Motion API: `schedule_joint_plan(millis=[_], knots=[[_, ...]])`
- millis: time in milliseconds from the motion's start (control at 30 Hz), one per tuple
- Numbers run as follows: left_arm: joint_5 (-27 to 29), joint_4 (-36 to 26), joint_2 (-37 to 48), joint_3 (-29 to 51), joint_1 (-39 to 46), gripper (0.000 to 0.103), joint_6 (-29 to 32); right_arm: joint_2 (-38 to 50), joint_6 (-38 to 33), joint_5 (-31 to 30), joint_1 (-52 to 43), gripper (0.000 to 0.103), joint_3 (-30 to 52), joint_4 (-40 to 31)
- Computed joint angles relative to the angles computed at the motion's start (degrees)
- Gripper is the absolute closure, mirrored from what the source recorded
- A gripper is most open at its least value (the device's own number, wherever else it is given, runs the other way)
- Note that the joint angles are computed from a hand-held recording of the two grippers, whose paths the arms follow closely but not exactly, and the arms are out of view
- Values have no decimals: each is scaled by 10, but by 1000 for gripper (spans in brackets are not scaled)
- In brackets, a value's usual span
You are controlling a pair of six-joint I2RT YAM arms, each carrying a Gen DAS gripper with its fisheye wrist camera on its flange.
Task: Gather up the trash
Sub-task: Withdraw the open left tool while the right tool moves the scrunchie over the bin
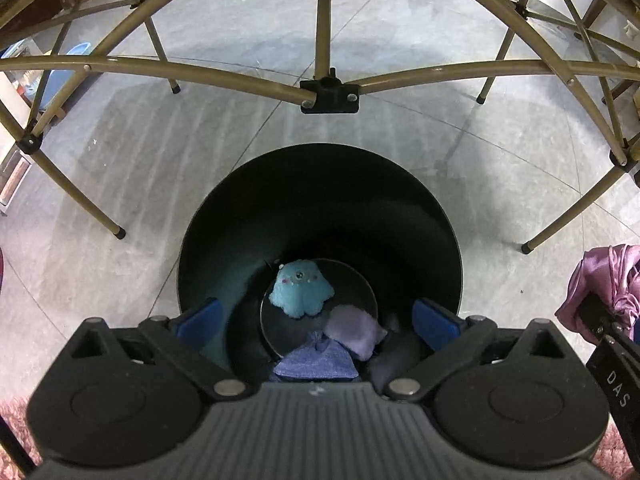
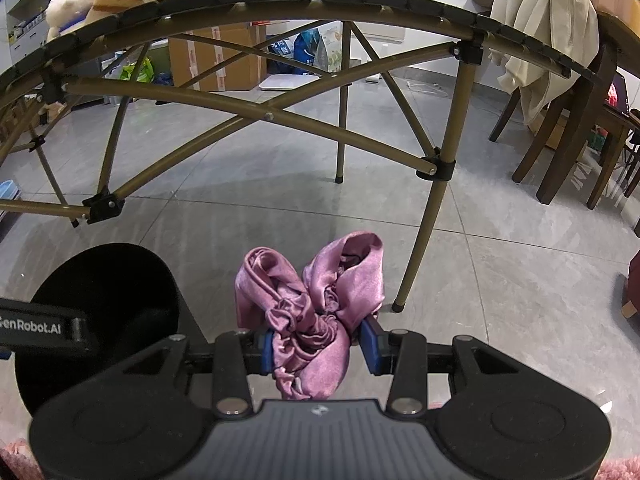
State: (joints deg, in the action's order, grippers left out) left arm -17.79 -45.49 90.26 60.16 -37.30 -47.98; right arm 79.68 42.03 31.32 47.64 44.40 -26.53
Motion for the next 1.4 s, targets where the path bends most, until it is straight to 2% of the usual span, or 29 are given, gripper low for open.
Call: schedule_joint_plan(millis=[633, 1400], knots=[[-48, -18, -75, -40, 38, 0, 20, 5, 5, -20, 20, 63, 19, -8], [-66, -48, -170, -91, 109, 0, 52, 58, -3, -33, 80, 63, 105, -10]])
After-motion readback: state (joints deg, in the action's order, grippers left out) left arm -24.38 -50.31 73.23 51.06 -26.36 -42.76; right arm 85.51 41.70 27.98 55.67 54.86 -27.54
